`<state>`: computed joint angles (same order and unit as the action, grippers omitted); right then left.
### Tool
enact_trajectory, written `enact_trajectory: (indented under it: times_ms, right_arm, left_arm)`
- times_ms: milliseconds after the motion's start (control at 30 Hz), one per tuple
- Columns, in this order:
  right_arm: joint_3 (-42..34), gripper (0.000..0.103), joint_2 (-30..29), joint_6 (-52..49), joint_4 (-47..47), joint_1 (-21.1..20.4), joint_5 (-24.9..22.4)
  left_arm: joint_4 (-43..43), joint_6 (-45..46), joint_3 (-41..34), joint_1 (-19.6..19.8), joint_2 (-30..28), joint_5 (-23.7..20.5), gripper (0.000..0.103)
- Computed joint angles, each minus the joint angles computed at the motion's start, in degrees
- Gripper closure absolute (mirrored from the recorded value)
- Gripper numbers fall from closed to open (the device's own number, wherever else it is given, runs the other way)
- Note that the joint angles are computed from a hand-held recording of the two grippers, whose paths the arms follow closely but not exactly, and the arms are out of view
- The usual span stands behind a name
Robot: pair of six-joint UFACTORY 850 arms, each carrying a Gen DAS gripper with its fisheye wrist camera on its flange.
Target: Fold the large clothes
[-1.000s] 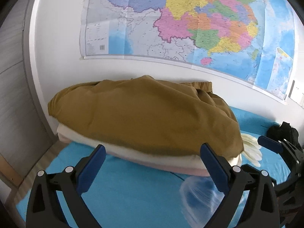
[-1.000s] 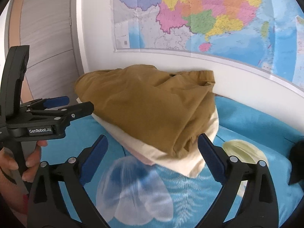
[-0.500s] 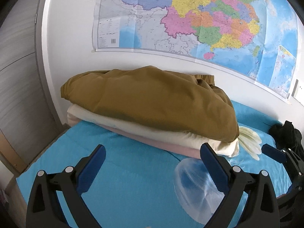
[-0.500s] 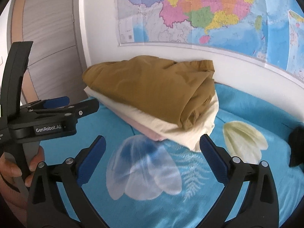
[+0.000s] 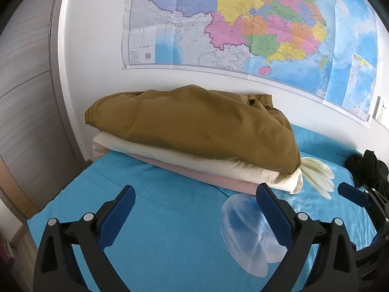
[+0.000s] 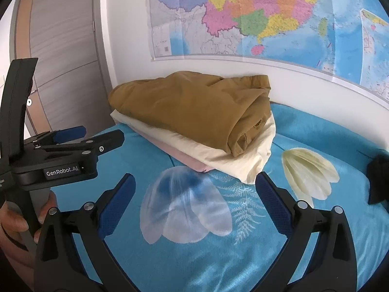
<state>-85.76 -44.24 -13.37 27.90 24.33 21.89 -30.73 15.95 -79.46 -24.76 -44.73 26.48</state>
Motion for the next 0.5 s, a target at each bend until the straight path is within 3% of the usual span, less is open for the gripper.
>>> enact_trajectory:
  times_ms: [500]
  right_arm:
    - [2.7, 0.006, 1.4, 2.9, -2.1, -0.2, 1.3]
  left_arm:
    - [0.2, -0.6, 1.2, -1.1, 0.4, 0.7, 0.007]
